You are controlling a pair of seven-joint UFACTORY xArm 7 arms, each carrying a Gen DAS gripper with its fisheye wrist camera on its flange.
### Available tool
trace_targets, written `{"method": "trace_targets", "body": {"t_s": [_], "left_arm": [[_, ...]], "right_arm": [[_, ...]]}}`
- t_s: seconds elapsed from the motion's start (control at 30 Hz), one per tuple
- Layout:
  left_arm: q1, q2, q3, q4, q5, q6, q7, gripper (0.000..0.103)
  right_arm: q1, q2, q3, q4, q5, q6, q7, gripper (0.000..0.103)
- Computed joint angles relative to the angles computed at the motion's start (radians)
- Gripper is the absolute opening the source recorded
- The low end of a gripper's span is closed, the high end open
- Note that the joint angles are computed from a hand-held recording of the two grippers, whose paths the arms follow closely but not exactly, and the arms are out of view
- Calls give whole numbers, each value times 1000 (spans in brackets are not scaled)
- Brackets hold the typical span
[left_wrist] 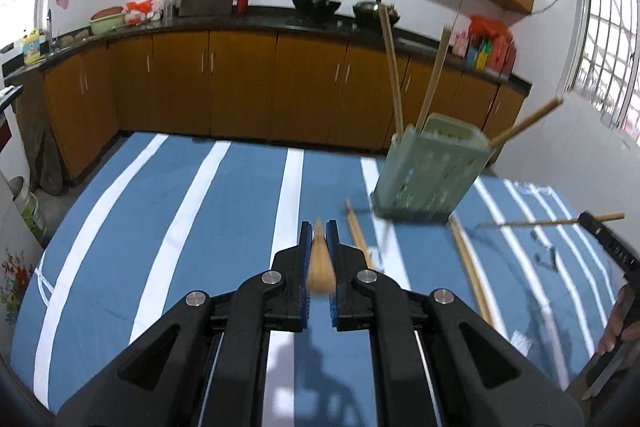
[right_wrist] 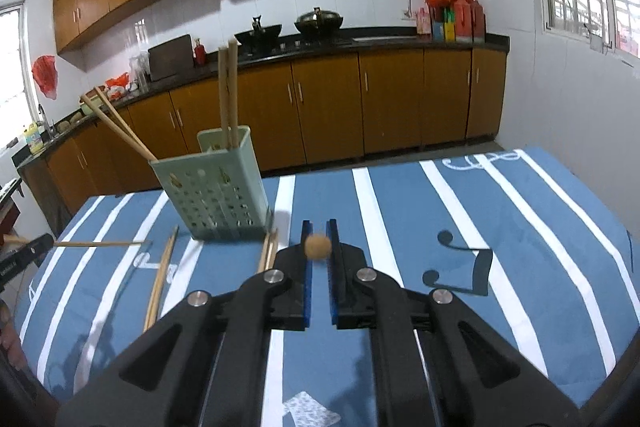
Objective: Organize utensils
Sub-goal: 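Carry both chopsticks over the green holder and lower them in, then open both tools to release the chopsticks into the holder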
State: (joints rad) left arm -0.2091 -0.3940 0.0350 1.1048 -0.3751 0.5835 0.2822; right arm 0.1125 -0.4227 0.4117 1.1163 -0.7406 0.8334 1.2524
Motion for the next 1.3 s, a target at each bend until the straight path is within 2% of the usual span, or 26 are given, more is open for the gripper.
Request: {"method": "trace_targets", "body": {"t_s": [0.4,0.6,0.77,0.93,1.07,1.13,1.3], "left_arm": [[-16,12,9,53,-37,-12,27,7],[-51,17,13,114,-74,-11,77,7],[-87,34,16,204,-118,17,136,7],[-103,63,2,285,-158,14,170,7],[-95,113,-23,361,-150,13,158,7],[-85,158,-50,408,-111,6,144,7],[-53,264,-92,518,-33,86,78,7]], "right_arm": [[-5,10,0,55,-38,-13,-28,8],[2,22,-17,139,-14,-88,-99,7],[14,52,-34,229,59,-151,-192,7],[-31,97,-2,323,15,-163,-190,7],[-31,160,3,399,-37,-151,-181,7],[-13,215,-2,452,-59,-124,-191,7],[48,321,-52,539,-39,-73,-241,7]]}}
